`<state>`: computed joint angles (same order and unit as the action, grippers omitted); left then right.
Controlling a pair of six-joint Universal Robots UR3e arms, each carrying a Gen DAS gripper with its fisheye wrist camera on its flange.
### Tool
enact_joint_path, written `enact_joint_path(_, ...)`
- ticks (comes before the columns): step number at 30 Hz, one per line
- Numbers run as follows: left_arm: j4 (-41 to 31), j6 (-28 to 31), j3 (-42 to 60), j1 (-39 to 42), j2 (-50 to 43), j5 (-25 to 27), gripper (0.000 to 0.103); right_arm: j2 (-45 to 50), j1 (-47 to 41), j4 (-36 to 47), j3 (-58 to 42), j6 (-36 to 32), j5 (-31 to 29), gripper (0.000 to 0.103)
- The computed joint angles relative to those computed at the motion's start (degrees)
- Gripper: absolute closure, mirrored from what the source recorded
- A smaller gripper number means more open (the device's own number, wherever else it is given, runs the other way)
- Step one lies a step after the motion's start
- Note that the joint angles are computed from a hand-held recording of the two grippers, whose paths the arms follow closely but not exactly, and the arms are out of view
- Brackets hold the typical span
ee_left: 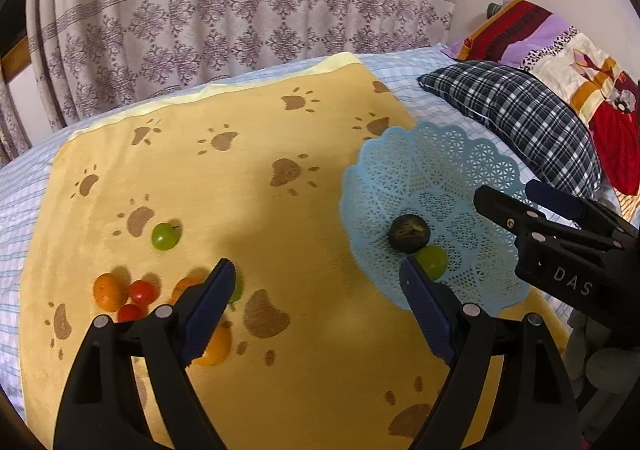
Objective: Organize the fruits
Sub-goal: 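Move both open tools back toward the fruit cluster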
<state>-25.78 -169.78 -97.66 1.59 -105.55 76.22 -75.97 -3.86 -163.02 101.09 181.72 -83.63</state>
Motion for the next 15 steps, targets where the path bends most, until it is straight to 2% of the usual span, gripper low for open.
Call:
enact_joint_path(7,1.2,0.5,-5.4,5.2,3.6,-2.1,0.019,1.3,3.8,-3.2,1.3,-1.7,-0.6,0.024)
enact_joint_path(15,2.5,2.5,-11.1,14.6,6.3,-3.7,0.019,3.1,7.9,-3.6,-0.1,-3.3,-1.3,0.023)
